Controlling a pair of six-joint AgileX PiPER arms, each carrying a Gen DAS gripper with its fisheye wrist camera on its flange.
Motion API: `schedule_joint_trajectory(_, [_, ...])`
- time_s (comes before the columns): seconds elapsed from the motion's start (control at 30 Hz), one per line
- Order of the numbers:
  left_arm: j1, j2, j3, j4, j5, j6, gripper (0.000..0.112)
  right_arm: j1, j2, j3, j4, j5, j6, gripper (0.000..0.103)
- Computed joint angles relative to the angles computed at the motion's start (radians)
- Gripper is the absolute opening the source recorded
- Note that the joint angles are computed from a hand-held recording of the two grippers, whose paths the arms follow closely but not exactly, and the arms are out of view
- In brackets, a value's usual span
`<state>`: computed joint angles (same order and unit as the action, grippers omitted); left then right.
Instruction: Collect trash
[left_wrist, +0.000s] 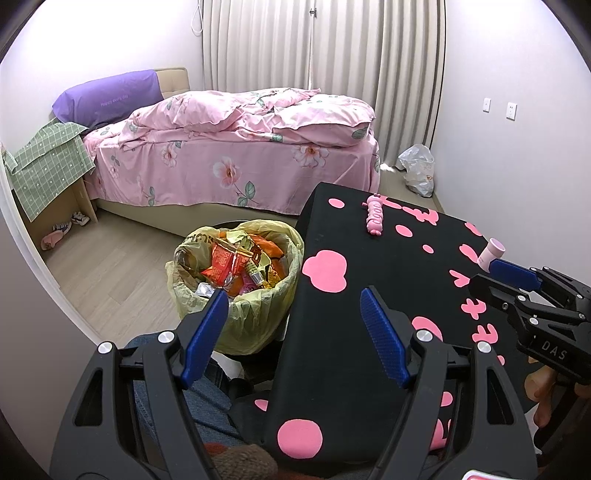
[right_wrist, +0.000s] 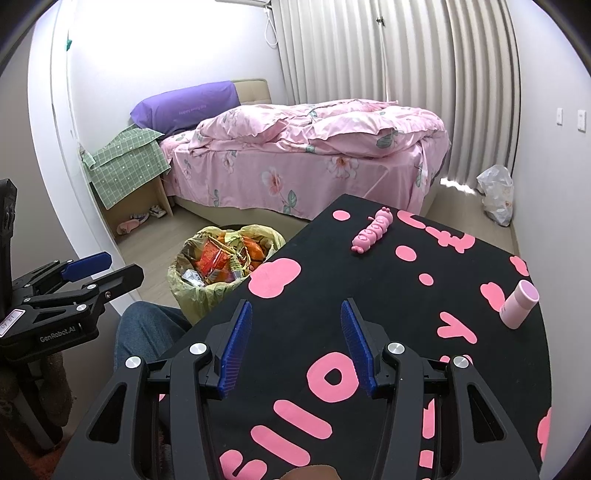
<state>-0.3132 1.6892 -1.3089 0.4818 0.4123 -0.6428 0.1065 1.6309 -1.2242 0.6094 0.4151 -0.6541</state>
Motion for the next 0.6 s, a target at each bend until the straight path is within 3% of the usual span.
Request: schedule_joint_trajectory(0.6, [0.003,-0.005,0.009,0.004,-0.004,-0.001,0.07,0.01,-0.009,0.016,0.0,-0.015,0.005,0.048])
